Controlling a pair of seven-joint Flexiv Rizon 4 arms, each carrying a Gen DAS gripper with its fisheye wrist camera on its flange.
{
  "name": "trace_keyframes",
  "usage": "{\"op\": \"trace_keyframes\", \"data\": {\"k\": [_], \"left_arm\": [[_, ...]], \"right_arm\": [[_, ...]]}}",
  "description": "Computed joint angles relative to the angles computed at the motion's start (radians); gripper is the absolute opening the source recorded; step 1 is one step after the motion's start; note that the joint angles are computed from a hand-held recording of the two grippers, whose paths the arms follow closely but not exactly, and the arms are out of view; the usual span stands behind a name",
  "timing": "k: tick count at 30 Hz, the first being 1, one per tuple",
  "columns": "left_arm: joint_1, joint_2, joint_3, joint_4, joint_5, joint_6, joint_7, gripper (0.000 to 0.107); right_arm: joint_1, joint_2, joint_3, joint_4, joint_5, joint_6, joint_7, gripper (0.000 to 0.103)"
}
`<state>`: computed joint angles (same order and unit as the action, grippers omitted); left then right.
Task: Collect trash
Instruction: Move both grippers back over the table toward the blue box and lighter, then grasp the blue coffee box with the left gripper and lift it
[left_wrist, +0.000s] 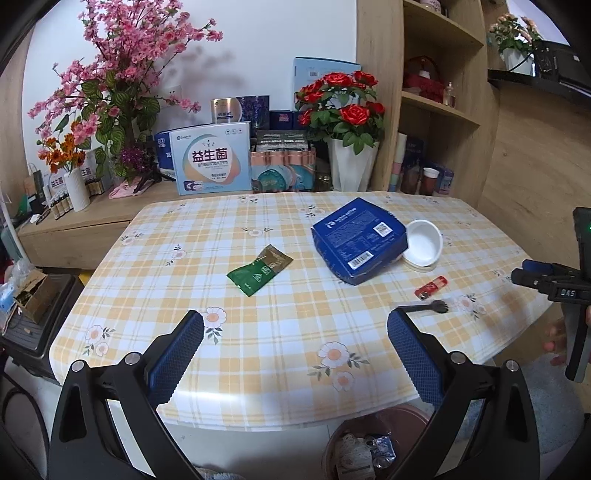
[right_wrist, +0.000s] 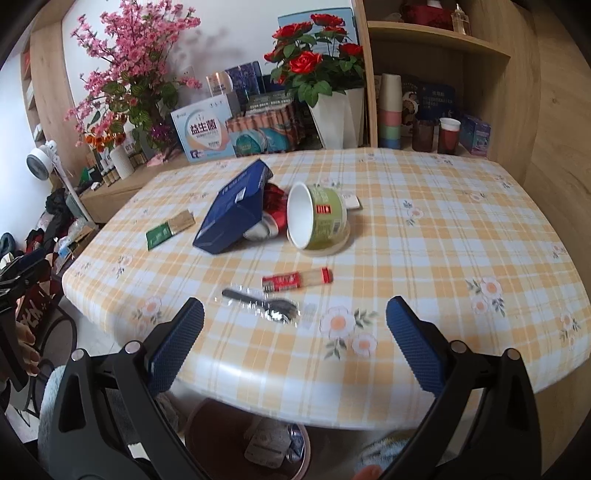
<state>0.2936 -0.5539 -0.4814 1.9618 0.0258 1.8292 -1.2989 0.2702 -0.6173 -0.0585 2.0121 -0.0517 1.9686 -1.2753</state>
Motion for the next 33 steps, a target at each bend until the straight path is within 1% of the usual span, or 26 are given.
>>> {"op": "trace_keyframes", "data": {"k": [1,2,3,4,5,6,7,8,9,10,12,14,16,18,20,23,26,28,29,30,32,33], "left_arm": [[-0.001,-0.012,-0.002,-0.018,-0.008,-0.018,0.000,0.097],[0.011,-0.028,-0.021,-0.034,-0.016,-0.037,0.002,0.097],[0.014,-0.038,-0.028,-0.045,-0.025,-0.047,0.006,0.097],[-0.002,-0.051,-0.015,-0.066,-0.040,-0.061,0.009,0.097],[-0.040,-0.056,0.025,-0.086,-0.058,-0.071,0.011,0.097],[-0.106,-0.061,0.097,-0.115,-0.081,-0.082,0.011,0.097],[-0.149,-0.069,0.142,-0.136,-0.098,-0.087,0.014,0.097],[-0.166,-0.079,0.155,-0.150,-0.118,-0.092,0.031,0.097],[-0.156,-0.098,0.136,-0.173,-0.114,-0.109,0.038,0.097],[-0.152,-0.110,0.124,-0.185,-0.124,-0.116,0.048,0.097],[-0.161,-0.141,0.117,-0.226,-0.151,-0.139,0.063,0.097],[-0.176,-0.164,0.118,-0.257,-0.171,-0.150,0.077,0.097],[-0.183,-0.194,0.099,-0.299,-0.180,-0.177,0.110,0.097],[-0.219,-0.222,0.113,-0.349,-0.188,-0.211,0.147,0.097],[-0.247,-0.252,0.113,-0.394,-0.194,-0.237,0.192,0.097],[-0.331,-0.311,0.161,-0.493,-0.199,-0.261,0.246,0.097],[-0.430,-0.377,0.244,-0.620,-0.214,-0.310,0.264,0.097],[-0.488,-0.421,0.301,-0.705,-0.216,-0.344,0.268,0.097],[-0.531,-0.448,0.357,-0.760,-0.211,-0.366,0.257,0.097],[-0.579,-0.481,0.431,-0.821,-0.199,-0.386,0.234,0.097],[-0.647,-0.537,0.551,-0.920,-0.165,-0.414,0.183,0.097],[-0.664,-0.561,0.584,-0.961,-0.149,-0.425,0.159,0.097]], "right_arm": [[0.002,-0.005,-0.007,-0.011,-0.012,-0.010,-0.011,0.097],[0.018,-0.008,-0.027,-0.021,-0.012,-0.027,-0.019,0.097],[0.006,-0.017,-0.019,-0.041,-0.032,-0.050,-0.025,0.097],[-0.025,-0.024,0.009,-0.057,-0.057,-0.069,-0.024,0.097],[-0.053,-0.030,0.036,-0.072,-0.080,-0.088,-0.022,0.097],[-0.073,-0.040,0.052,-0.094,-0.101,-0.115,-0.018,0.097],[-0.071,-0.049,0.045,-0.114,-0.113,-0.144,-0.017,0.097],[-0.064,-0.055,0.034,-0.125,-0.119,-0.157,-0.016,0.097],[-0.047,-0.068,0.010,-0.145,-0.123,-0.178,-0.013,0.097],[-0.049,-0.079,0.009,-0.165,-0.131,-0.197,-0.010,0.097],[-0.106,-0.113,0.064,-0.223,-0.157,-0.227,-0.010,0.097],[-0.122,-0.135,0.073,-0.257,-0.169,-0.231,-0.011,0.097],[-0.132,-0.153,0.074,-0.286,-0.183,-0.238,-0.016,0.097],[-0.145,-0.168,0.083,-0.314,-0.194,-0.254,-0.020,0.097],[-0.162,-0.182,0.097,-0.339,-0.205,-0.278,-0.026,0.097],[-0.173,-0.200,0.098,-0.367,-0.209,-0.306,-0.029,0.097],[-0.209,-0.215,0.136,-0.394,-0.207,-0.356,-0.037,0.097],[-0.223,-0.221,0.149,-0.401,-0.197,-0.365,-0.041,0.097],[-0.224,-0.224,0.148,-0.403,-0.194,-0.364,-0.042,0.097],[-0.224,-0.225,0.145,-0.404,-0.189,-0.361,-0.042,0.097],[-0.233,-0.228,0.152,-0.407,-0.182,-0.359,-0.043,0.097],[-0.244,-0.230,0.162,-0.411,-0.178,-0.363,-0.045,0.097]]}}
